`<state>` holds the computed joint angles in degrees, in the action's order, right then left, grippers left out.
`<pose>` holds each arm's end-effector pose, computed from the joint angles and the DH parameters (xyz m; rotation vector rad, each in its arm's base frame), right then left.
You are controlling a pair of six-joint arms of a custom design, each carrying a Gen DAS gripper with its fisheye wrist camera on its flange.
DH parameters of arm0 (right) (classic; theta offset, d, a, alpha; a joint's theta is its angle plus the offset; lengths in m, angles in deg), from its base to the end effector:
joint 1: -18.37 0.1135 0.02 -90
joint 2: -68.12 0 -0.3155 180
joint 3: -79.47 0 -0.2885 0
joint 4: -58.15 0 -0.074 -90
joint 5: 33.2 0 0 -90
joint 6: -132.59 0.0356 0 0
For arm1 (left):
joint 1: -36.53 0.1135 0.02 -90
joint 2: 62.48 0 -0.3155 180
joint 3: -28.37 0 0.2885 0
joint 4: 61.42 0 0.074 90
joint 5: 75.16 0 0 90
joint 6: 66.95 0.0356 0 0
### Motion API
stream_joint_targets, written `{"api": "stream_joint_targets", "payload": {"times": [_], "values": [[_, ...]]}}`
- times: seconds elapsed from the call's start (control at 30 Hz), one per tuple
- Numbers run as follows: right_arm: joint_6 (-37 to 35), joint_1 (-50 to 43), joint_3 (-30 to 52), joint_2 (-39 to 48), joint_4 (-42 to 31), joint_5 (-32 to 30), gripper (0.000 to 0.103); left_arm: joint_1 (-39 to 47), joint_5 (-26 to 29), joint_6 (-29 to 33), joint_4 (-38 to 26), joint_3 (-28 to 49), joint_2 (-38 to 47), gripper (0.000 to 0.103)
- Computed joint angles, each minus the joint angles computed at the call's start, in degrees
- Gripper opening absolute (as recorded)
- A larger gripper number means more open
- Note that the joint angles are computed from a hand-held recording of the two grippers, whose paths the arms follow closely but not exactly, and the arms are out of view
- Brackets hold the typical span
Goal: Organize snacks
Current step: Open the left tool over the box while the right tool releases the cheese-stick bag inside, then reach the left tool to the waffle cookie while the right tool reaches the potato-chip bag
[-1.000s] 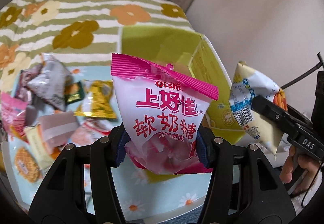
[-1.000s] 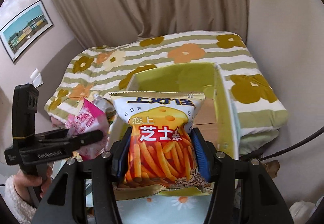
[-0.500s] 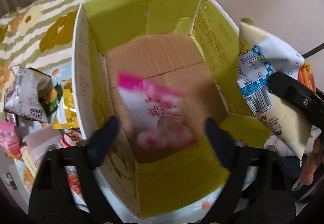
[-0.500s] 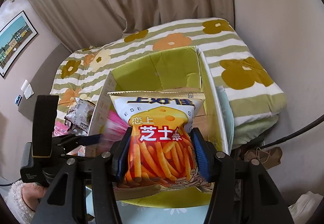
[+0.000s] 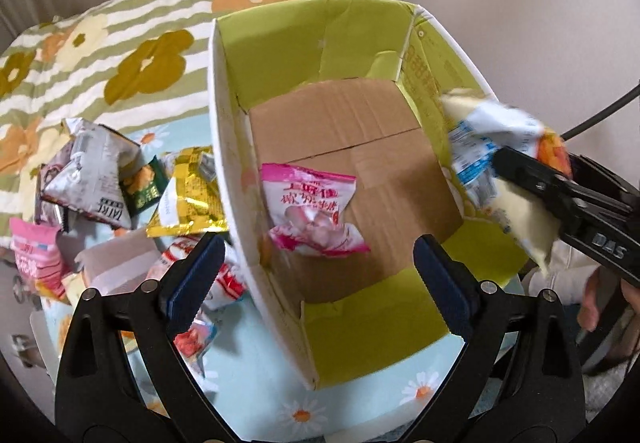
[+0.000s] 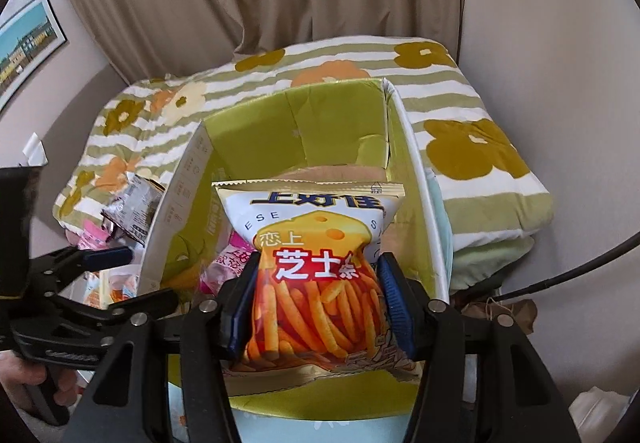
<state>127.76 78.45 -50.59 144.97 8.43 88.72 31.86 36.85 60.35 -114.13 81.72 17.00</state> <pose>0.1308 0.1896 0.1888 0.6354 2.4631 0.0673 0.2402 -0.0330 0.1917 1.0579 2.6088 -0.4481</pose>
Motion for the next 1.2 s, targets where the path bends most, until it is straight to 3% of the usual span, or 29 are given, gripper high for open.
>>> {"api": "stream_joint_targets", "payload": {"times": [0.03, 0.07, 0.13, 0.33, 0.43, 0.73, 0.97, 1.2], "values": [[0.6, 0.1, -0.7, -0.1, 1.0, 0.4, 0.063, 0.8, 0.6, 0.6, -0.8, 0.2, -0.4, 0.095], [1.6, 0.4, -1.2, -0.1, 1.7, 0.9, 0.082, 1.9, 1.2, 1.3, -1.5, 0.2, -1.0, 0.095], [4.1, 1.9, -1.9, 0.0, 1.9, 2.0, 0.103, 3.3, 1.6, 2.5, -2.7, 0.1, -1.9, 0.095], [13.0, 9.8, -0.2, 1.3, -4.0, 5.1, 0.103, 7.8, 2.7, 6.0, -5.3, -1.1, -5.6, 0.095], [15.5, 12.0, 1.3, 1.4, -7.8, 3.0, 0.103, 9.9, 3.6, 7.4, -7.0, -1.4, -7.0, 0.095], [23.2, 20.4, 6.9, 1.7, -17.9, 7.5, 0.103, 18.8, 8.3, 13.2, -14.0, -1.2, -14.2, 0.095], [20.7, 22.4, 9.9, 2.8, -18.0, 10.1, 0.103, 31.5, 10.1, 20.9, -19.8, 0.8, -16.6, 0.095], [13.0, 21.2, 11.5, 4.9, -9.8, 11.6, 0.103, 43.6, 9.6, 27.2, -21.0, 6.1, -11.1, 0.095]]}}
